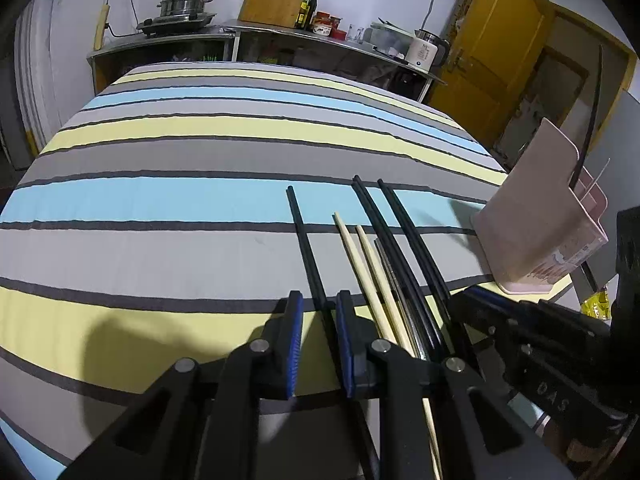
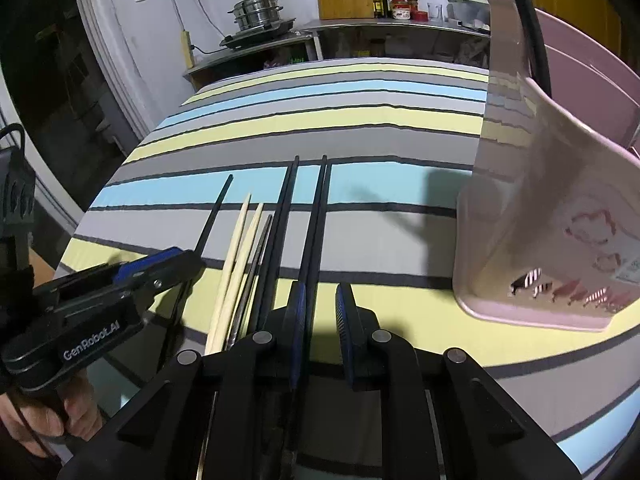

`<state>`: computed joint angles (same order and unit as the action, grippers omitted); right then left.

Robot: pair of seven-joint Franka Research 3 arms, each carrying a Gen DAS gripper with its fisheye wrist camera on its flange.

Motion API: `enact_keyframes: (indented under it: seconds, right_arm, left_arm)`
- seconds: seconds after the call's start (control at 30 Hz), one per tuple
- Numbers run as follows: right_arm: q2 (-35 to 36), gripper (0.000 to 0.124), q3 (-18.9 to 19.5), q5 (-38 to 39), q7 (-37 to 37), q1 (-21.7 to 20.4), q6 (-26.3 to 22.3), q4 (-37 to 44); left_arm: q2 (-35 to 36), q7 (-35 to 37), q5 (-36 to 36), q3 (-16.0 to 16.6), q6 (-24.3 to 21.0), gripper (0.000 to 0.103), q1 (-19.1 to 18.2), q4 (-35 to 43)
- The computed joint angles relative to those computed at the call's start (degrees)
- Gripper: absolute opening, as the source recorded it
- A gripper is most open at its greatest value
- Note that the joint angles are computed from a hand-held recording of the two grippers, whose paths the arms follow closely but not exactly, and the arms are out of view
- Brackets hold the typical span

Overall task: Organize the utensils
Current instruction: 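Grasp a black chopstick with the left tool while the right tool grasps another, then lift both black chopsticks and carry them over the pink holder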

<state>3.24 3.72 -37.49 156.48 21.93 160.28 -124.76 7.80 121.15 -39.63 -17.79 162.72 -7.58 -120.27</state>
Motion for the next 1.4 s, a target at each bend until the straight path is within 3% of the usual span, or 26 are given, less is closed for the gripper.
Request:
enact_keyframes:
  seconds: [0.33, 0.43, 0.63, 0.73, 0.83, 1.0, 1.4]
  right_arm:
    - [0.86, 0.016, 0.27, -0.32, -1.34, 0.31, -3.92, 1.87]
    - [1.30, 0.008, -0.16, -0.25, -1.04, 0.51, -4.72, 2.58]
    - [-2.35, 0.007, 0.22, 1.44, 2.60, -0.06, -2.77, -2.01]
    - [-5.00, 0.007, 1.53, 2.68, 4.52, -1.03, -1.36, -5.37]
    - [-6.17, 0.007, 2.76, 6.06, 1.74, -1.94, -0.43, -6.85]
    - [-4.85, 0.008, 3.56, 7.47, -1.86, -2.85, -2.06, -4.54]
    - [1.78, 0.007, 0.43, 8.14, -6.37, -0.50, -6.73, 4.19]
  left_arm:
    - [0.48, -4.85, 7.08, 0.60, 1.80, 0.019, -1.06, 0.06]
    - [1.19, -7.44, 11.22, 0.87, 2.05, 0.010, -1.11, 0.72]
    - [-0.77, -4.51, 8.27, -0.14, 0.12, 0.007, 1.09, -0.91]
    - [-2.81, -3.09, 5.97, 0.79, -0.68, 0.007, 1.07, -2.97]
    - [-4.12, -1.78, 4.30, 2.05, -1.73, 0.007, 0.37, -4.13]
    - [-3.14, -4.30, 6.97, 3.54, -3.55, 0.007, -0.80, -2.42]
    - [0.50, -8.66, 12.88, 2.45, -4.29, 0.008, -0.23, 1.94]
